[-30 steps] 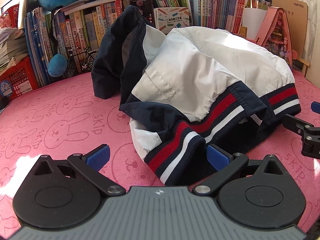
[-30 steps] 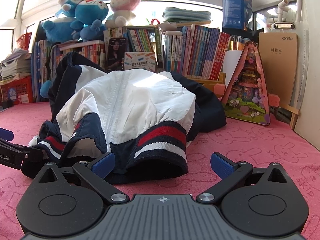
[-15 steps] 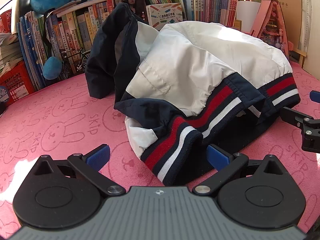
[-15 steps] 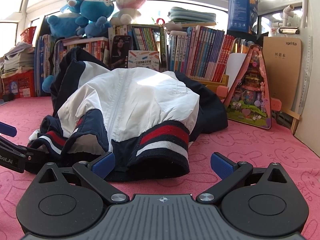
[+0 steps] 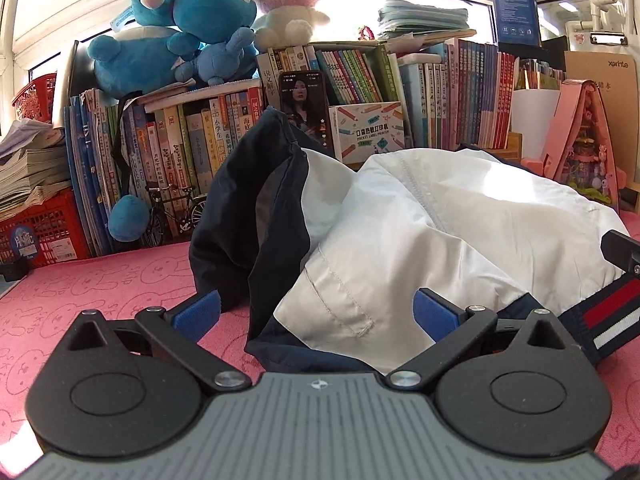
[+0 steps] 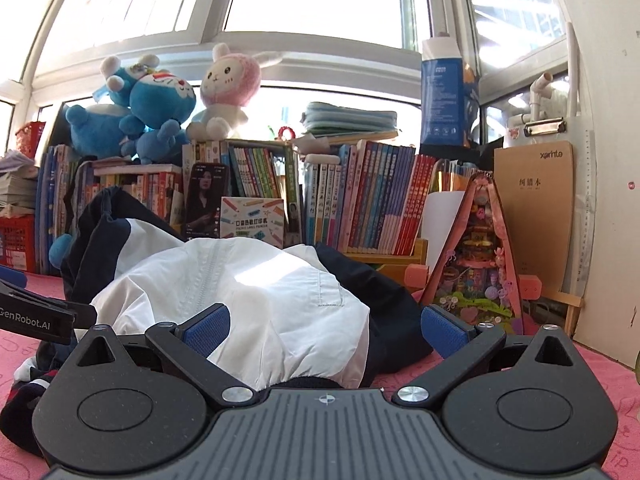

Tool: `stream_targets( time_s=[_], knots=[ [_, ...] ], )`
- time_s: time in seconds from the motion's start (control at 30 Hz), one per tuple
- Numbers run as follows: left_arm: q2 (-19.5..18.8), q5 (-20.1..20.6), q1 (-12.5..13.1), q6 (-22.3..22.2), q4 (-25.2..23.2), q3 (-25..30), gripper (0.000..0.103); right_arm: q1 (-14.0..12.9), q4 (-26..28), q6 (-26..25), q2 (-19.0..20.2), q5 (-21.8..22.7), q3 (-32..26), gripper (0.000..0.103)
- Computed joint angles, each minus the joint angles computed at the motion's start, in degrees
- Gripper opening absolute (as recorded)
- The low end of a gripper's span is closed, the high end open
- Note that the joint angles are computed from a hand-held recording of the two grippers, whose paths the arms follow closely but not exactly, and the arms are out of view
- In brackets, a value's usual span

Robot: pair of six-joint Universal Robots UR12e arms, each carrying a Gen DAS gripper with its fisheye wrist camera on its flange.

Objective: Fold clothes
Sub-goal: 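Approach the crumpled white-and-navy jacket with both grippers open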

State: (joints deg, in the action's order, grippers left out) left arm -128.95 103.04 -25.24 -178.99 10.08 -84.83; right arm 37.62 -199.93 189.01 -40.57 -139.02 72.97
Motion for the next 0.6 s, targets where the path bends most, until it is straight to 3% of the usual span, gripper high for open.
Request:
stream_targets(
  time_s=[0.1,0.27,0.47,0.6],
  knots=[
    [-0.3,0.03,-0.12,0.38,-0.79,-0.71,0.103,-0.43,0.85,4.59,-1.02,2.22,1.92,0.103],
    [-0.24,0.09,-0.16,-0.19,-1.06,-1.5,0.103,-0.08,-3.72,1.34,-0.09,1.56,1.36,0.103],
    [0.29,-0.32,-0.13,-1.17,-3.37,-1.7,0.103,0.11,-1.27,0.39,0.02,0.9,0.6,0.103],
    [0.34,-0.45,-0.18,-1.05,0.16,-2.61,0.103,0.03,-1.18,0.84,-0.13,1.49,0.87,0.103]
  ],
)
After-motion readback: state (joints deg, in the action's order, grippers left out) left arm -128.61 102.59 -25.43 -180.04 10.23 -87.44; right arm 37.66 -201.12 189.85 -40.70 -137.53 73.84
